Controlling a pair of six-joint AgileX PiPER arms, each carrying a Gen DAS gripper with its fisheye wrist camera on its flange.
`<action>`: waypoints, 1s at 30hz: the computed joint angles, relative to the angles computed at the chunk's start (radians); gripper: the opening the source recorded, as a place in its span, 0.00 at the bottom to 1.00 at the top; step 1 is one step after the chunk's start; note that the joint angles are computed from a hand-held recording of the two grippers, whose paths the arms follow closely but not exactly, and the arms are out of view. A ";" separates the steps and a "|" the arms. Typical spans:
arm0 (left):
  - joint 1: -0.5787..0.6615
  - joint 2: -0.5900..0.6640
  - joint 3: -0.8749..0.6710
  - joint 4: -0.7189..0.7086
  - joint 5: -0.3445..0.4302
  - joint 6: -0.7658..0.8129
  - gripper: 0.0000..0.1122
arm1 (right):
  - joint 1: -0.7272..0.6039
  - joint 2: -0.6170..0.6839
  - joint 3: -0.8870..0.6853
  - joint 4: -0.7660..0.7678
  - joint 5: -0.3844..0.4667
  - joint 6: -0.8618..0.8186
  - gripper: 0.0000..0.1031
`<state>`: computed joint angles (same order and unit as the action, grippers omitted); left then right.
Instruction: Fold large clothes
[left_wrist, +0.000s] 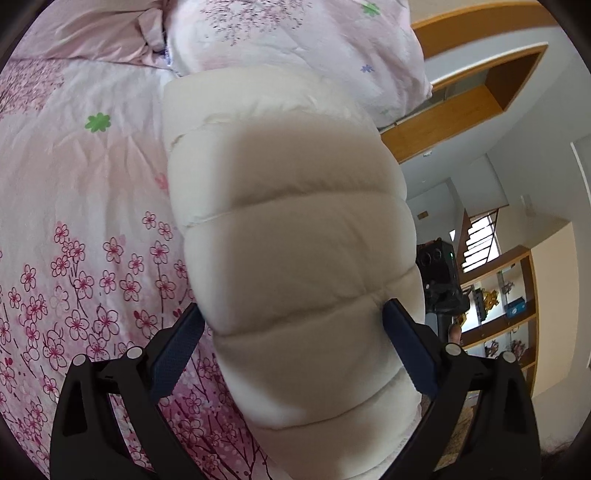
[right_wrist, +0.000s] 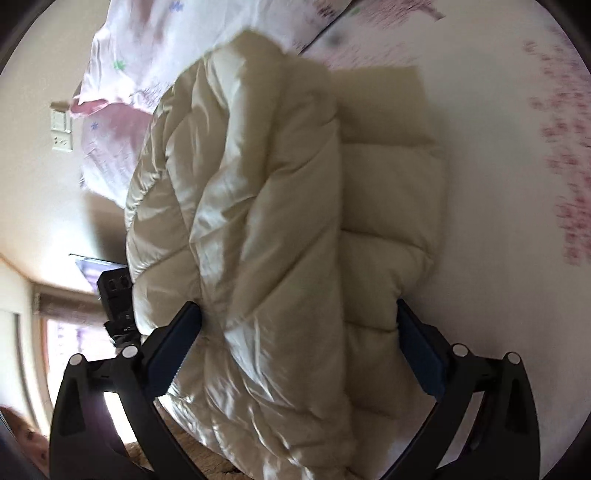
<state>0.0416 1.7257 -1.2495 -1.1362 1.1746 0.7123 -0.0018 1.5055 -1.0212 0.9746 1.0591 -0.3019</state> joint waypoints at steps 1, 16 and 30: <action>-0.005 -0.002 -0.002 0.004 -0.003 0.001 0.87 | 0.012 0.015 -0.013 0.002 0.003 -0.006 0.98; 0.007 -0.018 0.049 -0.043 -0.025 0.055 0.66 | 0.025 0.195 -0.037 0.286 0.070 -0.238 0.44; 0.148 -0.135 0.117 -0.101 -0.012 0.129 0.47 | 0.188 0.232 -0.195 0.364 -0.038 -0.207 0.24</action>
